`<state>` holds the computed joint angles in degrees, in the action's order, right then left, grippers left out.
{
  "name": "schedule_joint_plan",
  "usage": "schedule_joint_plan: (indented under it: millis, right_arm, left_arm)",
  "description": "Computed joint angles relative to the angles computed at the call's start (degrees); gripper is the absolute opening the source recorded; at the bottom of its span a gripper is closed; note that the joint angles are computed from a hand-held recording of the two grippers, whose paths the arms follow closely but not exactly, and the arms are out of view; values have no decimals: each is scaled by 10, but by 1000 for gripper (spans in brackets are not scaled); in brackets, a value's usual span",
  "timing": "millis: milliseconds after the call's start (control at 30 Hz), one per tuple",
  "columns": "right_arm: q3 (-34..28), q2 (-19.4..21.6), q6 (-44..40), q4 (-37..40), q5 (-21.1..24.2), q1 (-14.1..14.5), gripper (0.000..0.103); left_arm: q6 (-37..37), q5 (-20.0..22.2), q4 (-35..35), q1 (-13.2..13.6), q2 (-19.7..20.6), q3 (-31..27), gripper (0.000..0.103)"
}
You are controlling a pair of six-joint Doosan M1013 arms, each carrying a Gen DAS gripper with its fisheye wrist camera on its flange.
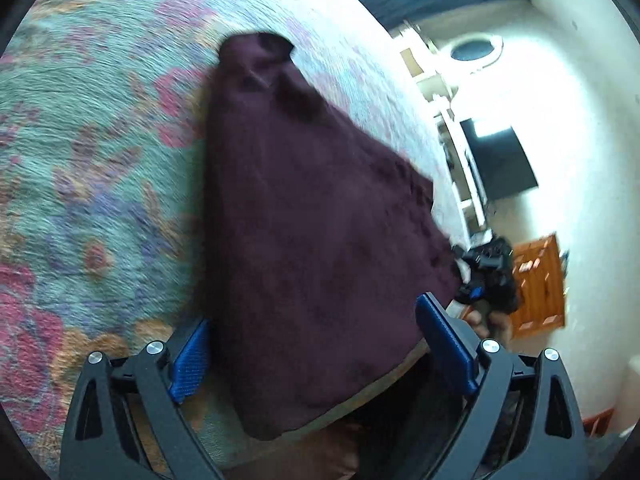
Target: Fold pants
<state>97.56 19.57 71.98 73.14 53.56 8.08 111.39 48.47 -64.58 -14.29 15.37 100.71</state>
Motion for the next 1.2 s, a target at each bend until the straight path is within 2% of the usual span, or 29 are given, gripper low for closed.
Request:
schedule_joint_plan:
  millis: [67,233,333,367,400,433,467,500,533,733,1000,1067,1167,1200]
  right_arm:
    - [-16,13,-4,-4,11,-1,62]
    - [-57,51,-3,-8,51,0,63]
    - [-65,60,-8,3,63,0,62]
    - [-66,61,-12,-3,65,0,56]
    - [-68,61,-12,-14,68,1,46]
    - [-68,62,-12,-22,73,0,40]
    - [-63,64,-18,-11,78,-3,32]
    - [-57,64,-27,4,80,-5,27]
    - [-52,64,-37,16,81,-7,25]
    - [-39,62,-68,41,75,-7,21]
    - [-24,60,-88,50,81,-18,20]
    - [-21,57,-95,54,77,-18,21]
    - [-23,51,-89,39,80,-20,31]
    - [-25,48,-83,30,79,-21,37]
  left_arm:
    - [29,-29,-13,5,-11,6,93]
    - [44,17,12,11,13,-19,93]
    - [62,24,14,6,24,-29,92]
    - [69,18,10,1,27,-34,91]
    - [75,15,6,-1,29,-35,89]
    - [80,16,0,-3,33,-38,74]
    - [71,16,14,-5,36,-42,67]
    - [55,12,36,-8,38,-46,54]
    - [45,7,54,-11,40,-48,43]
    - [95,23,-3,4,49,-37,29]
    - [114,16,-11,1,46,-34,27]
    - [121,17,-16,1,44,-33,31]
    - [121,10,-4,-1,38,-33,41]
    - [125,1,4,-3,33,-32,55]
